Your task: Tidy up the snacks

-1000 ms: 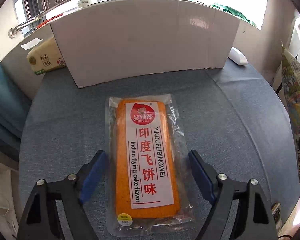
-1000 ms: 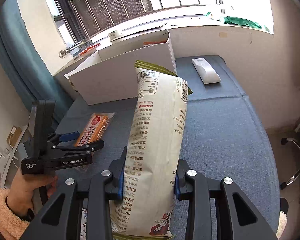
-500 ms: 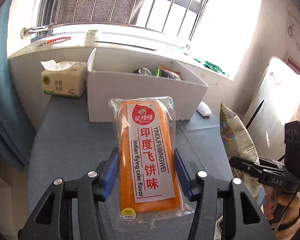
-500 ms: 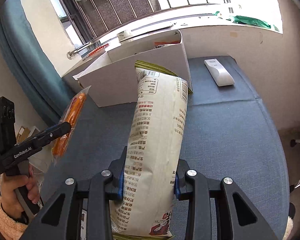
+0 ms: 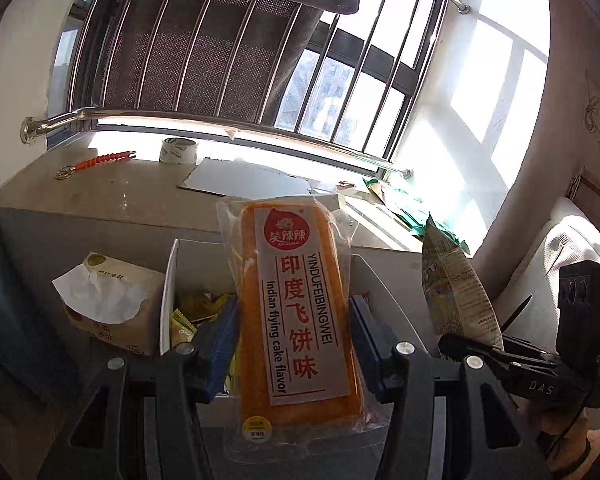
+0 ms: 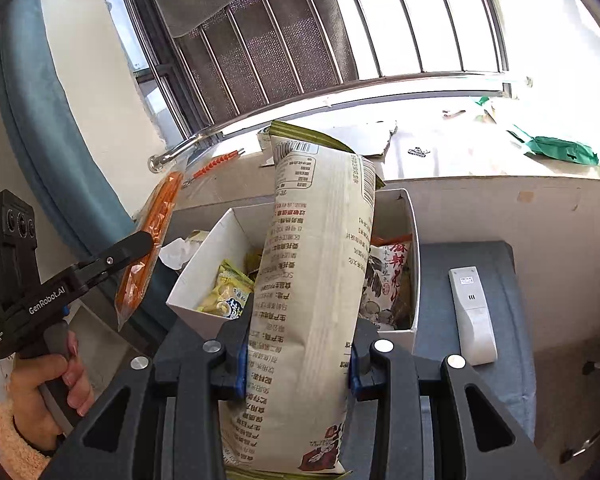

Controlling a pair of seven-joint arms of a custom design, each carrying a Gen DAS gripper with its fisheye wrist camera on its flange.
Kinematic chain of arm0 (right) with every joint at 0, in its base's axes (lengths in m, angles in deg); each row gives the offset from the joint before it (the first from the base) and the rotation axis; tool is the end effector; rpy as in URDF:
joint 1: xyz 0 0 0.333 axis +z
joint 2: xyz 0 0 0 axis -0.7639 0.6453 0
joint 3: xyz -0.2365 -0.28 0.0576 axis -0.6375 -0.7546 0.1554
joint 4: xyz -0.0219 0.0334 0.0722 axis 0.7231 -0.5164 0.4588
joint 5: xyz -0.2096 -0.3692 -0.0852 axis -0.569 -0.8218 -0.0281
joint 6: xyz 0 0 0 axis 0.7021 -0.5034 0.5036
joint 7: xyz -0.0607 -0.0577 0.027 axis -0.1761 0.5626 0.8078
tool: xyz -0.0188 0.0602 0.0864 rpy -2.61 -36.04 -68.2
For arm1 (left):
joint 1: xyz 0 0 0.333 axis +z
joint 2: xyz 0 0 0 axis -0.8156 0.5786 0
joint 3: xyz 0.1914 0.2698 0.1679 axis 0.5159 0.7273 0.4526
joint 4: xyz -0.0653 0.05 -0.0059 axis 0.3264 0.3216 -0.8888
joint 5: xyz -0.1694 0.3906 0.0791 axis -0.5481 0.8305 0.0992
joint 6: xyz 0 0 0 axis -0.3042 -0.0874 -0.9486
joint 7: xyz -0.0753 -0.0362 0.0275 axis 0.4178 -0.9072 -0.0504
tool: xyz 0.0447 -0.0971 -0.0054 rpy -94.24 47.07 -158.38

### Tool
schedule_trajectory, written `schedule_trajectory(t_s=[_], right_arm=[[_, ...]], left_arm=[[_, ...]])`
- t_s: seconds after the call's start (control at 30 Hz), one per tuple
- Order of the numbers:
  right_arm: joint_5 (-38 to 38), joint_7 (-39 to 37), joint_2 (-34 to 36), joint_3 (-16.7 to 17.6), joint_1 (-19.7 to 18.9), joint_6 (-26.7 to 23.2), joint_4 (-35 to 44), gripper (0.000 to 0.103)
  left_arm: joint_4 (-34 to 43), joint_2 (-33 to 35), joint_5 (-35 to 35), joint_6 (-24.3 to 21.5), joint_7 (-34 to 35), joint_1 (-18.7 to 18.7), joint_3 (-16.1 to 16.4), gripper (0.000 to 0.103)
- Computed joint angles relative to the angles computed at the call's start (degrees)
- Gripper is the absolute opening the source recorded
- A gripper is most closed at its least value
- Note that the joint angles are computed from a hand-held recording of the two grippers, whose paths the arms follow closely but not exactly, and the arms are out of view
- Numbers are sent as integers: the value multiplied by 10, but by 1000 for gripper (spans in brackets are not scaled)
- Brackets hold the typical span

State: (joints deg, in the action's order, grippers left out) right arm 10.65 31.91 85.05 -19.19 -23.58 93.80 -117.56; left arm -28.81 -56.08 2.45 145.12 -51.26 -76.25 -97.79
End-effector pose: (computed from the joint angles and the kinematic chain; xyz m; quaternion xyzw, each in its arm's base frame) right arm 0.5624 0.3716 0.6333 -0.7332 0.5184 -0.1071 0.4269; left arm 0.5679 -0.4001 0.6567 -0.6635 0.5644 -0.4367 0.2248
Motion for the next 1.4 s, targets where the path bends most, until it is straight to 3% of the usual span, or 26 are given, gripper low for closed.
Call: schedule_trajectory(t_s=[0.17, 0.23, 0.3, 0.37, 0.5, 0.67, 0.83, 0.9, 0.93, 0.97, 1.1, 1.17, 1.23, 1.3, 1.4], right_arm=[[-70, 39, 91, -19, 7, -90, 140, 39], [-60, 27, 113, -18, 5, -87, 164, 42], [-66, 34, 135, -26, 9, -112, 192, 55], [-79, 55, 148, -36, 16, -126, 208, 92], [-50, 72, 143, -36, 10, -90, 188, 103], [-148, 127, 128, -68, 37, -78, 179, 103], [-345, 254, 75, -117, 81, -14, 127, 103], [-381, 292, 46, -114, 78, 22, 95, 103], [-387, 299, 33, -108, 72, 40, 79, 103], [-372, 287, 21, -95, 62, 48, 67, 103], [-336, 258, -34, -53, 34, 57, 6, 103], [-358, 281, -68, -36, 21, 50, -33, 103], [-420, 354, -103, -11, -2, 32, -69, 103], [-429, 387, -144, 4, -22, 64, -124, 103], [-328, 325, -196, -23, 16, 110, -205, 103]], left_arm=[[84, 70, -77, -44, 97, 4, 1, 59], [108, 92, -90, -76, 109, -5, 9, 67], [120, 104, -101, -96, 110, -11, 17, 93], [110, 103, -121, -86, 120, -6, 16, 103], [94, 93, -107, -91, 124, -16, 25, 103], [82, 63, -8, -125, 74, -39, 36, 103], [45, 12, 127, -116, -16, -50, 26, 103], [46, 0, 165, -188, -58, -60, 11, 103], [48, -5, 183, -239, -78, -67, 1, 103], [45, -10, 188, -259, -80, -69, -7, 103], [-11, -58, 171, -203, -64, -53, -33, 103], [-42, -82, 169, -179, -82, -50, -48, 103], [-62, -98, 181, -197, -111, -52, -69, 103], [-76, -107, 182, -219, -122, -57, -88, 103], [-91, -115, 147, -234, -112, -69, -105, 103]])
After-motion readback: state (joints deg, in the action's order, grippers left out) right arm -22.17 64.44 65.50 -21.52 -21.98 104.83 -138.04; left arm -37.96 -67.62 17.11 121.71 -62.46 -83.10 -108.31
